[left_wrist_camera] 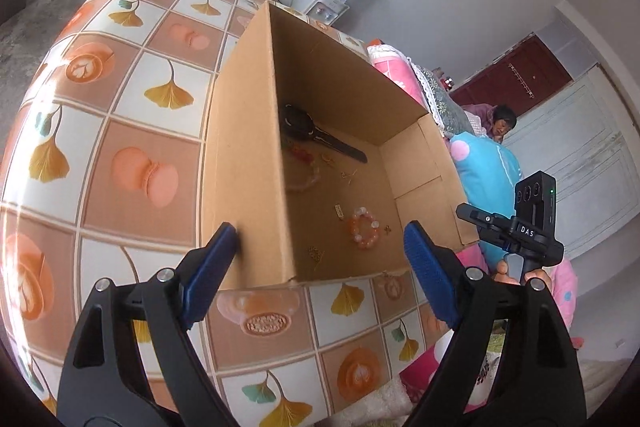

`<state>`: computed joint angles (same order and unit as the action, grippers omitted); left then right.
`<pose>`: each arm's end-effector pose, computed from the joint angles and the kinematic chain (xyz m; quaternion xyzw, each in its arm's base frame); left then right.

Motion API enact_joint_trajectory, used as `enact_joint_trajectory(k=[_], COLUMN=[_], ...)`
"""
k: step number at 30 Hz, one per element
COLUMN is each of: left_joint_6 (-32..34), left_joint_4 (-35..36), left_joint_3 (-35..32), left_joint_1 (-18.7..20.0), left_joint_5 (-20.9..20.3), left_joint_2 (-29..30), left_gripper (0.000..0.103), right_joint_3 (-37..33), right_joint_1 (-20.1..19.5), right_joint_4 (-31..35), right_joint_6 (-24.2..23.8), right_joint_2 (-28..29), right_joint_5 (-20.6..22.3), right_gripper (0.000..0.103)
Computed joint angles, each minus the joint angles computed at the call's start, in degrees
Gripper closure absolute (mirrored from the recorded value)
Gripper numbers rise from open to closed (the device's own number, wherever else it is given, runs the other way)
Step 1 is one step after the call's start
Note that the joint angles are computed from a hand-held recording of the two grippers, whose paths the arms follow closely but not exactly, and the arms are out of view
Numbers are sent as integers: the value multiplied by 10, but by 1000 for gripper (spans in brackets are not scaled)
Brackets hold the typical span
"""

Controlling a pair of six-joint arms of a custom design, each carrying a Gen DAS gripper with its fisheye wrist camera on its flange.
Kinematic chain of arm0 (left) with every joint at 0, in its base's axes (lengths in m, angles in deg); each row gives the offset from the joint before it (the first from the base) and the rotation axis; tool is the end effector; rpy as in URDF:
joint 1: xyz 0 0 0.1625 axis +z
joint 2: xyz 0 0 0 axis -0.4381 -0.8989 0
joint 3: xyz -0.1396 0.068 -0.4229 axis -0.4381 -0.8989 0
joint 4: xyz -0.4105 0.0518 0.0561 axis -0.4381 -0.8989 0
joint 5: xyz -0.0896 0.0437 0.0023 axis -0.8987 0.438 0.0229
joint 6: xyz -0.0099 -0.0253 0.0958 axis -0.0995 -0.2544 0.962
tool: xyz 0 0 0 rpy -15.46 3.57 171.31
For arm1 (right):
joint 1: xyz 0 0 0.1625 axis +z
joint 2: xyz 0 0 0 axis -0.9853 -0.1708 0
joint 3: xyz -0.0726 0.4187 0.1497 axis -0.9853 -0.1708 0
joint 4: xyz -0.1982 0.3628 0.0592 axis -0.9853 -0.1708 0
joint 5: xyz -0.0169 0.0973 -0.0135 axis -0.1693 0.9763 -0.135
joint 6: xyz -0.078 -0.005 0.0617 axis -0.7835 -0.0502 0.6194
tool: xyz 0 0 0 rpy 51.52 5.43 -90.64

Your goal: Organize jewelry

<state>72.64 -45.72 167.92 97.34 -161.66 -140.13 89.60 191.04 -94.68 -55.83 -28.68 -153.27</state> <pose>-0.0778 -0.6614 0.3926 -0.1611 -0.9724 0.1684 0.0047 0.3255 -0.5953 0.1468 -0.0185 -0.9531 0.2756 0.1240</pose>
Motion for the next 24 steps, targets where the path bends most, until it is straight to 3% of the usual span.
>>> enact_joint_trajectory(k=[5,9,12,15,16,20,24], left_joint_6=[-6,-1,19,41,48,92,128], left_joint_4=[-6,-25,-99,-188,-207,-307,-343], left_joint_3=[37,63,105,156,168,240,286], left_joint_1=[-1,-2,-33,-66,-74,-138,-179], left_joint_5=[7,8,102,178,194,324,369], left_joint_2=[-33,-53,-74,-105,-113,-144,-165], left_gripper=[22,22,22,19,18,9,8], right_joint_3=[32,45,50,64,67,84,73], right_joint_1=[7,17,30,63,74,128,176], right_joint_4=[-24,-49,-73,-122,-132,-202,-241], right_joint_6=[7,-10,-24,-39,-42,-81,-120], right_joint_2=[-10,-6,-5,-5,-4,10,53], right_joint_5=[0,-25,-61,-136,-156,-224,-301], right_gripper=[35,35,35,34,30,18,8])
